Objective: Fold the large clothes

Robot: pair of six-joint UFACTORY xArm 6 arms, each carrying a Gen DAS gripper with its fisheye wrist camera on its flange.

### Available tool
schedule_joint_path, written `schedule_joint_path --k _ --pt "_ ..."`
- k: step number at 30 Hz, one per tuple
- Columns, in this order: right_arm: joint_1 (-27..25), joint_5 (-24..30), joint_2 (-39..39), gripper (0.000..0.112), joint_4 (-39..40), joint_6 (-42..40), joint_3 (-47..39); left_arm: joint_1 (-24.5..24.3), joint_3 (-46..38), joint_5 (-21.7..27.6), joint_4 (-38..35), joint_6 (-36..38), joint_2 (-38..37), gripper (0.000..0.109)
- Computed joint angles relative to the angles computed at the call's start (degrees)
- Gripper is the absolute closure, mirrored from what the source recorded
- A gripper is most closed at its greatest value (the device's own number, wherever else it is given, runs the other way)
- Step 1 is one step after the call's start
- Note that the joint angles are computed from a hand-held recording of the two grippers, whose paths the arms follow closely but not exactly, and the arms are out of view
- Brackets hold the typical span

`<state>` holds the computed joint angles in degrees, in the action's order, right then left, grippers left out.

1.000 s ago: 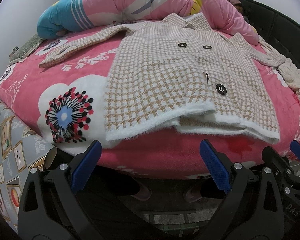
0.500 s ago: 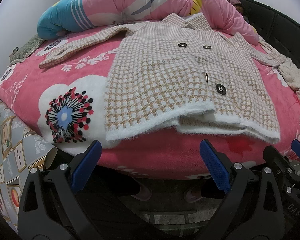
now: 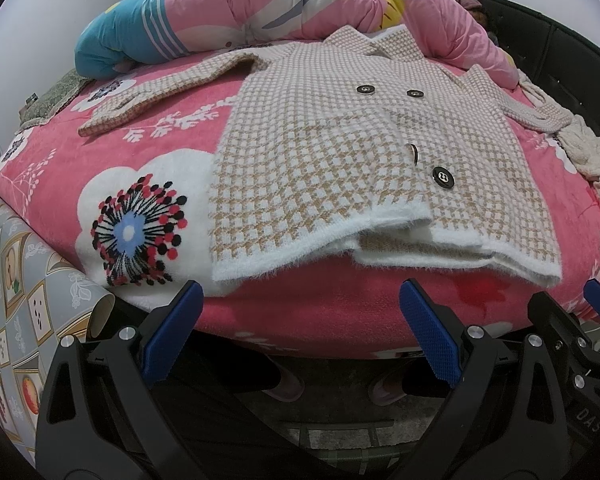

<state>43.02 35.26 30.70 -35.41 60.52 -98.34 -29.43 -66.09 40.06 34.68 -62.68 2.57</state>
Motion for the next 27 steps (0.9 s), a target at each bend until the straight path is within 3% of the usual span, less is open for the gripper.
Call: schedule_joint_path --k 27 --pt "-0.4 -0.7 -0.5 0.015 -0.3 0.1 0.7 -0.6 -1.4 1.3 0.9 -0.2 1.2 0.013"
